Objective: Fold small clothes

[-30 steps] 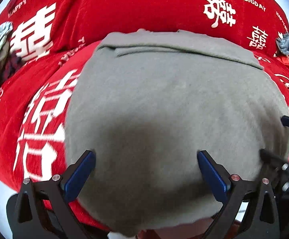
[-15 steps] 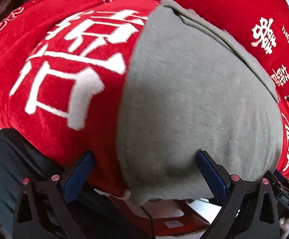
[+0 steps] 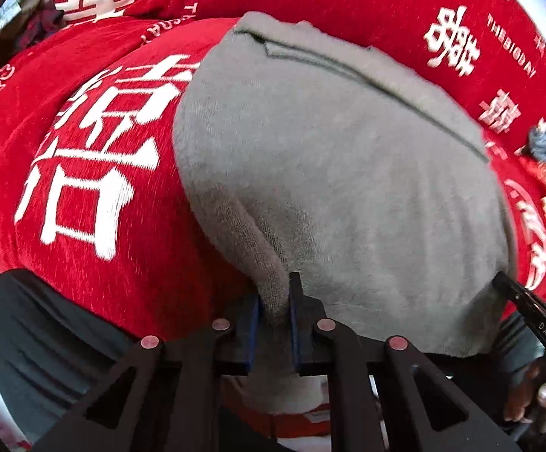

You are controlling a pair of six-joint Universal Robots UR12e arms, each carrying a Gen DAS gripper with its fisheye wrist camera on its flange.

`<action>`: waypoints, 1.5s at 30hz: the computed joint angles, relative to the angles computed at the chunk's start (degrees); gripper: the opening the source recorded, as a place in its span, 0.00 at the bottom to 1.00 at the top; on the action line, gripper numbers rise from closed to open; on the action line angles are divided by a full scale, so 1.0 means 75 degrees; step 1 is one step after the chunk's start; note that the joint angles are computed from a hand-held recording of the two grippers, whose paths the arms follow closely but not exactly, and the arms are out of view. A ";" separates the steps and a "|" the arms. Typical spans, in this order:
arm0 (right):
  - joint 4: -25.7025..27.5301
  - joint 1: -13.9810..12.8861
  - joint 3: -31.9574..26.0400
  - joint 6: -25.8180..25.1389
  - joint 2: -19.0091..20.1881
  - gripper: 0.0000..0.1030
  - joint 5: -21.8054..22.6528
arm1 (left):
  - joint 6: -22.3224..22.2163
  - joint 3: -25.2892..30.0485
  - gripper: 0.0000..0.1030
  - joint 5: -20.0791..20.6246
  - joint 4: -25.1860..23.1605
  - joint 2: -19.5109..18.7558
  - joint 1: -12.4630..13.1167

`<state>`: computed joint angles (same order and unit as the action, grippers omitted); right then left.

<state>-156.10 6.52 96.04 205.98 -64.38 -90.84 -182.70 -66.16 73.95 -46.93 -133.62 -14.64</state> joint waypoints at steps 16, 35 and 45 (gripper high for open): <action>-0.0865 -0.0473 -0.1364 0.0169 0.0833 0.14 0.0095 | -0.0285 0.3582 0.14 -0.0137 -0.0421 -0.1832 0.0045; -0.0918 -0.0638 -0.0762 0.0278 0.0641 0.66 0.0760 | -0.0158 0.2604 0.74 -0.0880 -0.0102 -0.1453 0.0202; -0.0990 -0.0628 -0.0964 0.0036 0.0835 0.16 0.1226 | -0.0198 0.2804 0.10 -0.0840 -0.0226 -0.1513 0.0150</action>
